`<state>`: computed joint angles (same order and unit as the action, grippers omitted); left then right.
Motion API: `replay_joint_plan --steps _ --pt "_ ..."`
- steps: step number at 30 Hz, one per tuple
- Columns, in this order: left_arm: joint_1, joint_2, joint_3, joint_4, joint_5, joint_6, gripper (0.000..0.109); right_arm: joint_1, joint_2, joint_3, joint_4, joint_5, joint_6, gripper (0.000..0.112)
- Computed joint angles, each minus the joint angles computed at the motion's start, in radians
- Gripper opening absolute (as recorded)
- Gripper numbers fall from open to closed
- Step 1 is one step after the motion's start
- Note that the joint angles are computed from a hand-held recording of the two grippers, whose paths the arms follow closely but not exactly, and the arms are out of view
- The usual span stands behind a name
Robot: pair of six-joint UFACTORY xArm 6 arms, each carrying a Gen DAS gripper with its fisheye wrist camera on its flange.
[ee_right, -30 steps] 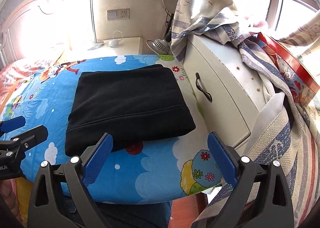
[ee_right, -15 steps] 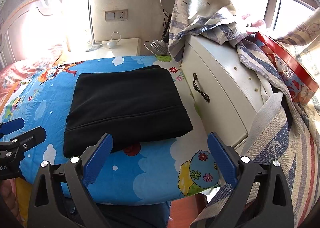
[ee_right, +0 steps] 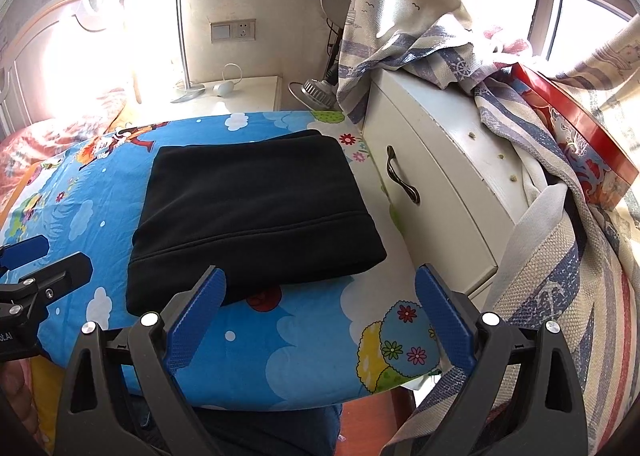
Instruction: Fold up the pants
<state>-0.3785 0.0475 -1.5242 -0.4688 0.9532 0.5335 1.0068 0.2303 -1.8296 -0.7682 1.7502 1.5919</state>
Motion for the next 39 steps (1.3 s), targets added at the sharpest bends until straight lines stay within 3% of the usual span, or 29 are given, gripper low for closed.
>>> replay_joint_plan --steps 39 --pt "-0.005 -0.008 0.014 -0.002 -0.007 -0.002 0.101 -0.002 -0.016 0.034 0.009 -0.020 0.017 0.092"
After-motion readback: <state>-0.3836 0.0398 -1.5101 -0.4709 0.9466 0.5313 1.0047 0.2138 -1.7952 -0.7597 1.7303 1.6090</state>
